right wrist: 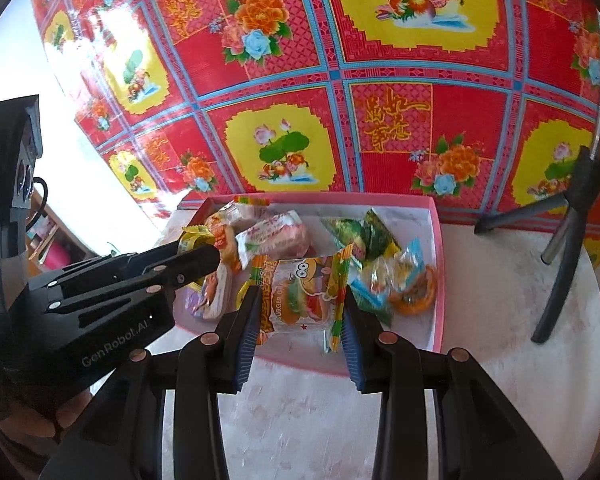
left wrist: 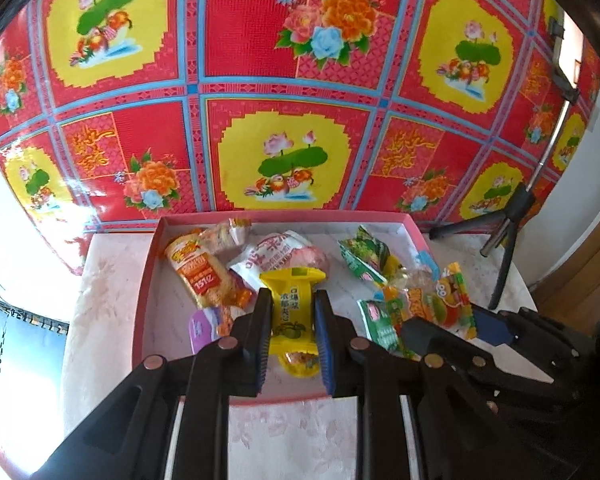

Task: Organize snacks
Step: 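Carry the gummy pack and yellow square candy over the pink box with both grippers, then release the gummy pack into the box with the right gripper while the left releases the yellow candy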

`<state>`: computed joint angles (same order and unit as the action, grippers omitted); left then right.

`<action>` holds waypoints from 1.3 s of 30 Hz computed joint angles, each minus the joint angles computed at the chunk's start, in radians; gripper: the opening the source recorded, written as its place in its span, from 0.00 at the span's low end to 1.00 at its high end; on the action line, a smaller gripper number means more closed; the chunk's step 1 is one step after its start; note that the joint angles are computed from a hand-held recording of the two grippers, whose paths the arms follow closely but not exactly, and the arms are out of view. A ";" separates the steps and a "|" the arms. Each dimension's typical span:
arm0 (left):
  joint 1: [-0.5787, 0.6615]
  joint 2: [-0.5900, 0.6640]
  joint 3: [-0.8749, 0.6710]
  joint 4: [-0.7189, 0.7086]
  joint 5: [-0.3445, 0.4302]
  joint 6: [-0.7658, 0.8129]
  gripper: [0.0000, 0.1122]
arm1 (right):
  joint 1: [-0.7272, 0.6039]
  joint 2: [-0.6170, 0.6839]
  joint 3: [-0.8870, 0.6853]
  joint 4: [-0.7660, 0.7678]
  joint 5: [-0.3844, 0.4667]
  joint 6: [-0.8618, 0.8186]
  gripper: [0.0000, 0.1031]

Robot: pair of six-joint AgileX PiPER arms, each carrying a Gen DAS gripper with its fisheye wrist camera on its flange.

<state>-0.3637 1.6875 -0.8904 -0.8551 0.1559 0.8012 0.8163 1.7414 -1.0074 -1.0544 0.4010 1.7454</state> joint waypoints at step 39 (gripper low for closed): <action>0.030 0.300 -0.231 -0.227 -0.006 0.254 0.20 | -0.178 0.297 -0.252 0.199 -0.083 -0.284 0.37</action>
<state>-0.3341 1.9870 -1.1210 -1.0818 0.1498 1.0547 0.6381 2.0381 -1.2597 -0.8552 0.3180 1.4616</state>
